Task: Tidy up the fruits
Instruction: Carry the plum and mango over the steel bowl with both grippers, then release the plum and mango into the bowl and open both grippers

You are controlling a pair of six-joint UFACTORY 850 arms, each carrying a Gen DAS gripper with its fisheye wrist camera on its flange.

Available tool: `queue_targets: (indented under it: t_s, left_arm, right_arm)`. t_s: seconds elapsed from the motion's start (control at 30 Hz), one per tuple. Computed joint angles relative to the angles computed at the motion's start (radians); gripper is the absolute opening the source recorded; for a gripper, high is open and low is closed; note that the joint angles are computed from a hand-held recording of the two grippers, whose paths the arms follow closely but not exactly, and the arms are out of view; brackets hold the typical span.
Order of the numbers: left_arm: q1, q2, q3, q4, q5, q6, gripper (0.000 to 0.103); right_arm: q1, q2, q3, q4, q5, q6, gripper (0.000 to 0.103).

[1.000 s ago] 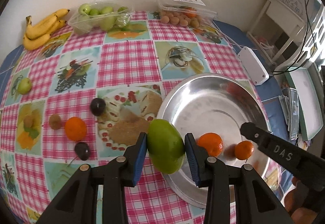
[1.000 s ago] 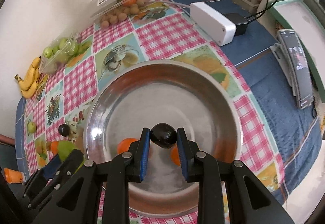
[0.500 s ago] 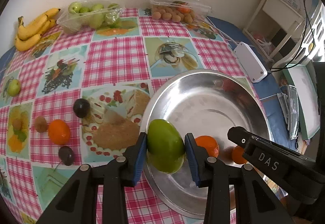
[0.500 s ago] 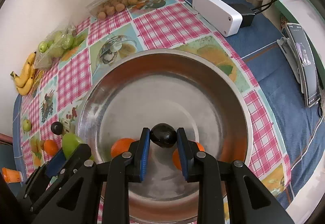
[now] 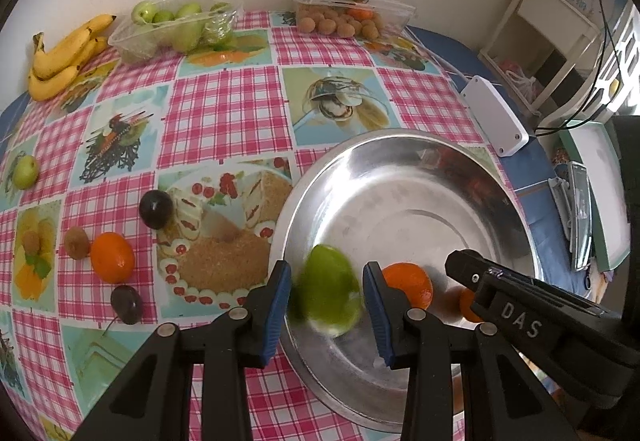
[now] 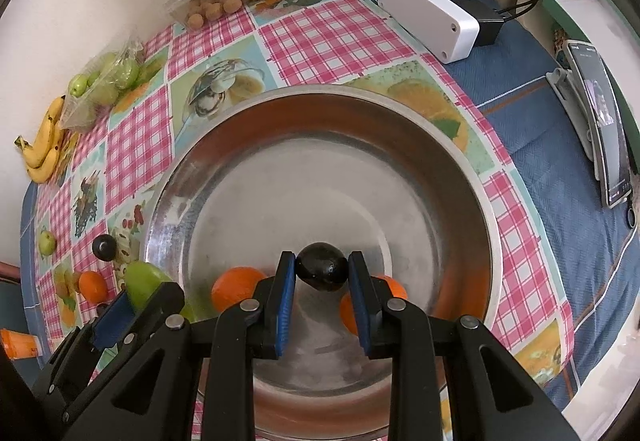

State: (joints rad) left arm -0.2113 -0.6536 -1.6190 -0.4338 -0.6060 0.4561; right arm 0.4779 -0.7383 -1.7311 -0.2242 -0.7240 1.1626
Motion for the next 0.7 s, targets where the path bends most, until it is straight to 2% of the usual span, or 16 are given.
queue_targets:
  t_s: [0.27, 0.37, 0.47, 0.53, 0.6, 0.7]
  left_arm:
    - [0.000, 0.004, -0.001, -0.001, 0.002, 0.009, 0.041]
    - [0.002, 0.009, 0.000, 0.000, 0.002, 0.003, 0.041]
    - [0.005, 0.012, -0.004, 0.004, -0.001, -0.008, 0.041]
    - [0.008, 0.012, -0.007, 0.019, -0.002, -0.030, 0.047]
    - [0.010, 0.011, -0.011, 0.046, -0.002, -0.068, 0.054]
    - [0.024, 0.001, -0.027, 0.065, -0.015, -0.121, 0.060]
  right_arm:
    - [-0.001, -0.003, -0.009, -0.012, -0.009, -0.001, 0.029]
    - [0.003, 0.006, -0.007, -0.048, -0.010, 0.030, 0.041]
    - [0.008, 0.012, -0.009, -0.073, -0.013, 0.051, 0.043]
    - [0.010, 0.010, -0.020, -0.088, -0.026, 0.060, 0.046]
    - [0.013, 0.008, -0.029, -0.104, -0.043, 0.075, 0.058]
    - [0.014, 0.007, -0.037, -0.113, -0.059, 0.077, 0.063]
